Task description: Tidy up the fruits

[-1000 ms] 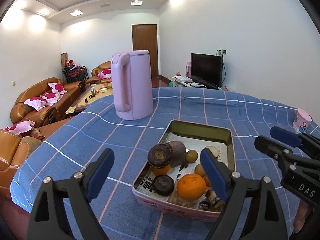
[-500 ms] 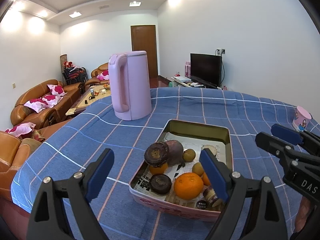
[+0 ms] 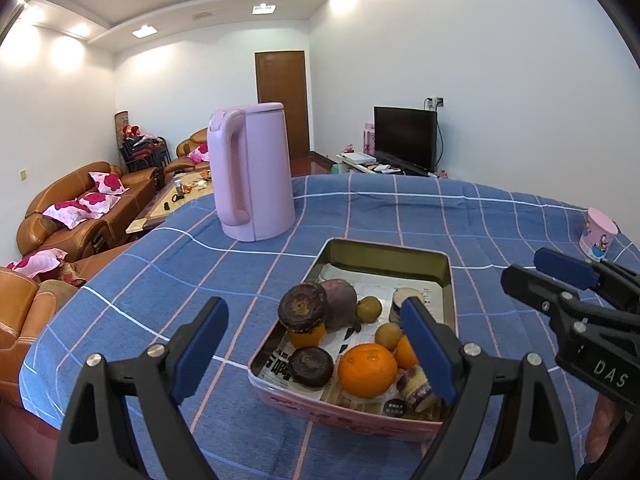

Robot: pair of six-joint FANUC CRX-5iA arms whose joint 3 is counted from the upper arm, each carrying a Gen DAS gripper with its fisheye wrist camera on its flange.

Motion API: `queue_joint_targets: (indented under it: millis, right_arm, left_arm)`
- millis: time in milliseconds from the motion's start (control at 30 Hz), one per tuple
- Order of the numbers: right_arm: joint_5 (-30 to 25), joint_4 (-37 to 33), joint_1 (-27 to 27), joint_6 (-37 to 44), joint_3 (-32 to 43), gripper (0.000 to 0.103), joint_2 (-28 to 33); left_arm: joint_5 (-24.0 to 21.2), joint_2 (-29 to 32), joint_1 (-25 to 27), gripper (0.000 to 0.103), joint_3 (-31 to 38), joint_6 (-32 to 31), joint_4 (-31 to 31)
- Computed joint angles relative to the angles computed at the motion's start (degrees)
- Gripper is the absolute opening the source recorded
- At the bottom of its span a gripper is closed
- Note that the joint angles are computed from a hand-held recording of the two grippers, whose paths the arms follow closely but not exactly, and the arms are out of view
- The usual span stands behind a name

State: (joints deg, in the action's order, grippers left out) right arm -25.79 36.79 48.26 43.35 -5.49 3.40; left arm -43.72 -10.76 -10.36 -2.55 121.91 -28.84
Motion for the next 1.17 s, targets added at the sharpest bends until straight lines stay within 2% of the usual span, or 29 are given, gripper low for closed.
queue_joint_targets:
  millis: [333,467,700,1167]
  right_arm:
    - [0.4,1.1,-0.3,-1.4,-0.8,0.052,-0.2]
    - [0.5,1.5,-0.5,-2.0,-1.1,0.052,-0.3]
    - [0.6,1.8,-0.7,-2.2,-1.7,0.053,-0.5]
    - [0.6,2.6,-0.9,-3.1,-2.7,0.053,-1.1]
  left_arm:
    - [1.0,-0.7,-0.7,0.090,-0.3,0.0,-0.5]
    - [0.3,-0.5,-1.2,0.099,0.2,1.3,-1.4]
    - [-2.0,0.4,-2.4,0.099,1.7,3.3,-3.6]
    - [-2.2,0.6,-3.8,0.099,1.9,3.5,-5.0]
